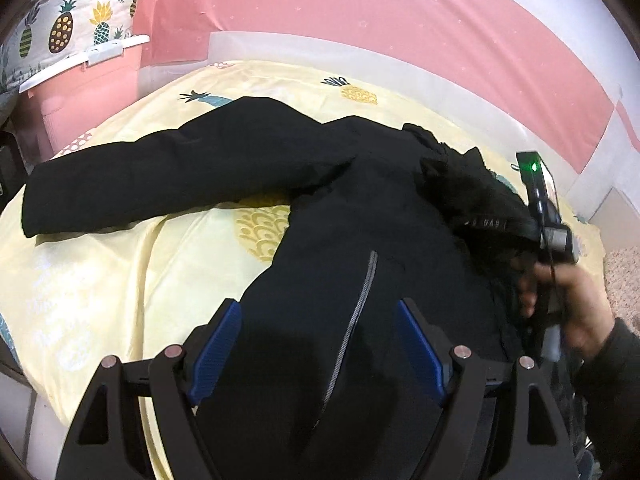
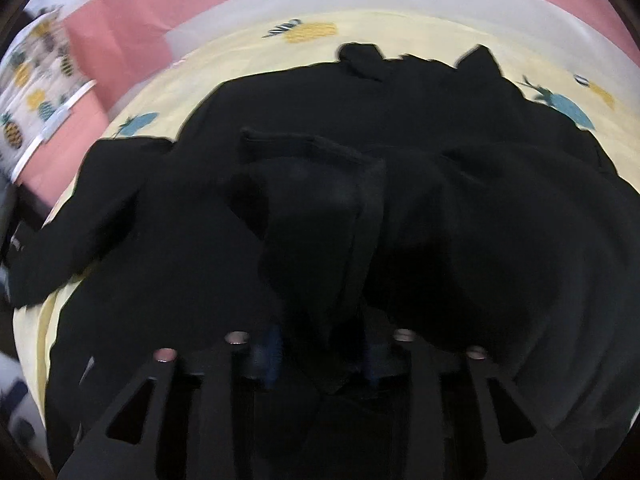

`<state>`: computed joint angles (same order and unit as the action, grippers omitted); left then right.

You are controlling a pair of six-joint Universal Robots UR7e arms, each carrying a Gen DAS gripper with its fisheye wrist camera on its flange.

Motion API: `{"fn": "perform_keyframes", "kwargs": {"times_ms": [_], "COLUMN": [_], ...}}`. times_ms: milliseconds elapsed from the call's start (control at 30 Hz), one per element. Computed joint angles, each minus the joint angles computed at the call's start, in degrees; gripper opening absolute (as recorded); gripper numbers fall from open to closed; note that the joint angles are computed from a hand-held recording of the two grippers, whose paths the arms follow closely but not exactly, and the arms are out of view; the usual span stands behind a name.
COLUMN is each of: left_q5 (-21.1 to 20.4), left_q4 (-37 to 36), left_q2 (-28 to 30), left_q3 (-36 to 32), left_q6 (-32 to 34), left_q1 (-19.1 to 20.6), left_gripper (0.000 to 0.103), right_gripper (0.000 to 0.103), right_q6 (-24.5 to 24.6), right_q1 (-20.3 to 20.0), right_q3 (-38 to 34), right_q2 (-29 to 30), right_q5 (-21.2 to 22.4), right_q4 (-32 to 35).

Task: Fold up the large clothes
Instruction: 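Fold the held sleeve across the coat body with the right gripper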

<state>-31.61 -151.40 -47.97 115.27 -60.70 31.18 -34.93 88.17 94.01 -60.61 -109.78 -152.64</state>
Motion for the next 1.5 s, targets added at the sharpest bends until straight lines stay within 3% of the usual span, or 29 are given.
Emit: {"fn": "perform_keyframes", "kwargs": {"times_ms": [33, 67, 233, 400, 500, 533, 633, 733, 833, 900, 1000, 1133, 1233, 1300, 1433, 1500], "left_q5": [-0.1, 0.1, 1.1, -0.4, -2.5, -3.1, -6.0, -7.0, -9.2, -11.5, -9.6, -4.1, -3.5, -3.9, -3.8, -3.0], "left_q4": [-0.9, -1.5, -6.9, -10.7, -12.2, -11.9, -12.3, -8.2, -0.3, 2.6, 0.6, 0.1, 1.7, 0.5, -2.8, -4.0], "left_q2": [0.1, 0.1, 1.7, 4.9, 8.1, 9.6, 14.4, 19.9, 24.1, 25.7, 27.0, 29.1, 30.1, 29.7, 26.0, 24.3], "left_q3": [-0.2, -0.3, -2.9, -8.7, -14.0, -16.6, -24.0, -32.5, -40.1, -42.8, -43.5, -46.5, -48.7, -47.7, -41.7, -39.4], "left_q6": [0.9, 1.5, 9.3, 18.9, 25.1, 26.7, 32.7, 35.4, 34.1, 32.3, 32.9, 36.7, 37.2, 37.4, 37.4, 36.4], "left_q1": [0.0, -0.1, -1.0, -0.3, 1.3, 2.1, 4.8, 7.9, 11.2, 13.1, 14.0, 14.2, 14.8, 14.7, 13.7, 13.6], "left_gripper": [0.08, 0.08, 0.08, 0.08, 0.08, 0.08, 0.08, 0.08, 0.054, 0.03, 0.02, 0.015, 0.015, 0.015, 0.017, 0.017], "right_gripper": [0.062, 0.064, 0.064, 0.064, 0.063, 0.057, 0.045, 0.031, 0.025, 0.024, 0.024, 0.026, 0.026, 0.026, 0.027, 0.027], "right_q6": [0.1, 1.0, -1.7, -1.4, -1.9, -1.9, -0.6, -0.2, -0.2, 0.4, 2.1, 0.0, -2.6, -3.0, -4.0, -2.3], "right_q1": [-0.4, -0.5, -1.4, -4.7, -6.6, -7.2, -9.1, -10.7, -12.5, -13.7, -15.4, -15.6, -14.7, -14.5, -14.4, -14.3], "right_q3": [0.0, -0.3, 3.0, 4.1, 4.8, 4.8, 2.9, 0.5, -2.0, -3.1, -5.2, -3.0, -2.7, -2.9, -2.0, -3.8], "right_q2": [-1.1, -2.5, -10.9, -18.1, -20.8, -21.4, -21.8, -20.4, -17.4, -15.7, -11.7, -11.0, -10.8, -11.4, -13.0, -12.3], "right_q5": [1.8, 4.3, 12.8, 16.4, 15.7, 15.2, 13.8, 11.5, 9.6, 8.9, 7.2, 8.2, 5.9, 5.8, 8.1, 7.7], "right_q4": [2.1, 5.2, 3.6, 0.4, -6.9, -8.9, -8.3, -5.9, -2.7, -0.9, 3.6, -0.4, -1.1, -0.6, -6.6, -5.8]}}
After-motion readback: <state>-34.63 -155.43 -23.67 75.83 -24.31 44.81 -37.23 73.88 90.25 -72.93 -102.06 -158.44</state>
